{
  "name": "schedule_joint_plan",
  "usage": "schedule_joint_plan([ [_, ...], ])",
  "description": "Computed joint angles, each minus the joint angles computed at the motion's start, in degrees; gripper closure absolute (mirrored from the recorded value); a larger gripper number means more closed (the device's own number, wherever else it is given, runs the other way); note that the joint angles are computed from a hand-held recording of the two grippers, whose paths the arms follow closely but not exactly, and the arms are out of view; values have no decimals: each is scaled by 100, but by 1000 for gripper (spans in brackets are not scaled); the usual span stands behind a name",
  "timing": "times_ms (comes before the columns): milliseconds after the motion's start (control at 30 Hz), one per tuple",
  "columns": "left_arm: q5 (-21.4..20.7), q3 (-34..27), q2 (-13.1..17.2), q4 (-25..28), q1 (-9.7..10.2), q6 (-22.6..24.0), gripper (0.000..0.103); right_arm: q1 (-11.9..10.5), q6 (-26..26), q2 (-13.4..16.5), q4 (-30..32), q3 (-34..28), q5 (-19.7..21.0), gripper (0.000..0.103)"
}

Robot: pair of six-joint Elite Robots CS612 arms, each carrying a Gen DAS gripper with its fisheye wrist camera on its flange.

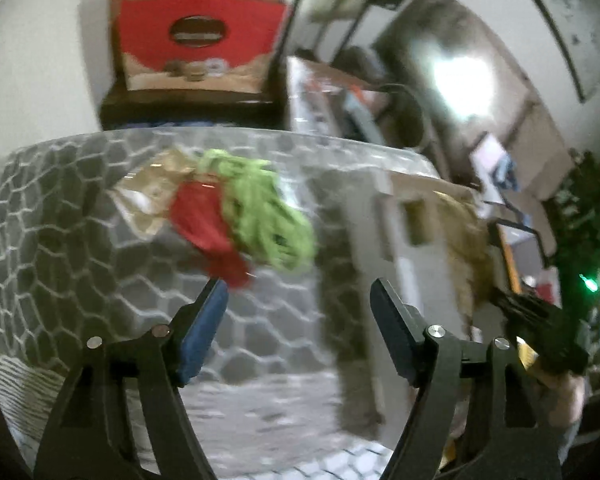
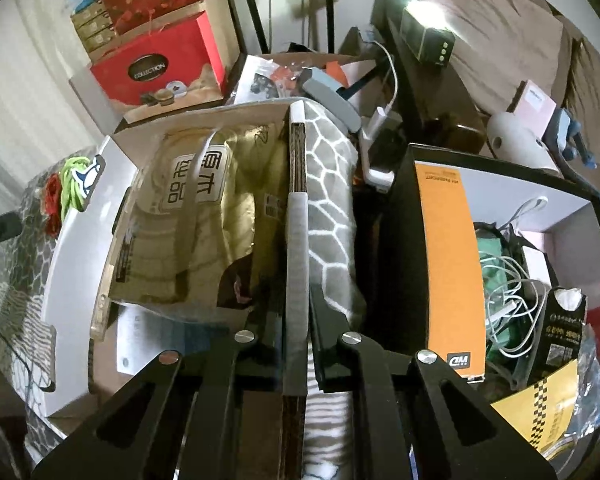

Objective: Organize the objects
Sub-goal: 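Clamp the box divider wall with the right gripper while the left gripper moves to the red cable, then grasp the red flat cable bundle with the left gripper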

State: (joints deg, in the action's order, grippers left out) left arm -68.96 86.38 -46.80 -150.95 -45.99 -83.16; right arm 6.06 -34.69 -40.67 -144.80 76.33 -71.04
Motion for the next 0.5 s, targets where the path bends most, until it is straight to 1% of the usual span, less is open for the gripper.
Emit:
schedule_joint_plan([
  [33,-34,12,10,127,41,-126,32,-1,5,2,4,0,-4,91],
  [100,-127,36,59,202,122,-297,32,-7,34,2,11,4,11,91],
  [233,-172,57,139,203,183,-446,32,-18,16,-14,16,34,28,91],
  [267,-153,60,152,200,188,-480,34,-16,-9,-17,11,41,14,91],
  [333,-132,92,180,80,185,-516,47,-17,-34,-25,-10,60,5,91],
  [367,-147,110,188,27,186,-514,65,-16,-43,-25,-14,62,0,91],
  [400,-190,121,199,-4,200,-508,72,-17,-49,-28,-23,68,-3,91],
  [433,-177,147,204,-44,195,-538,73,-17,-51,-27,-25,70,-5,91],
  [467,-123,203,194,-148,184,-565,77,-17,-51,-28,-33,76,-6,91],
  [500,-60,278,176,-283,170,-632,80,-18,-50,-29,-34,78,-2,91],
])
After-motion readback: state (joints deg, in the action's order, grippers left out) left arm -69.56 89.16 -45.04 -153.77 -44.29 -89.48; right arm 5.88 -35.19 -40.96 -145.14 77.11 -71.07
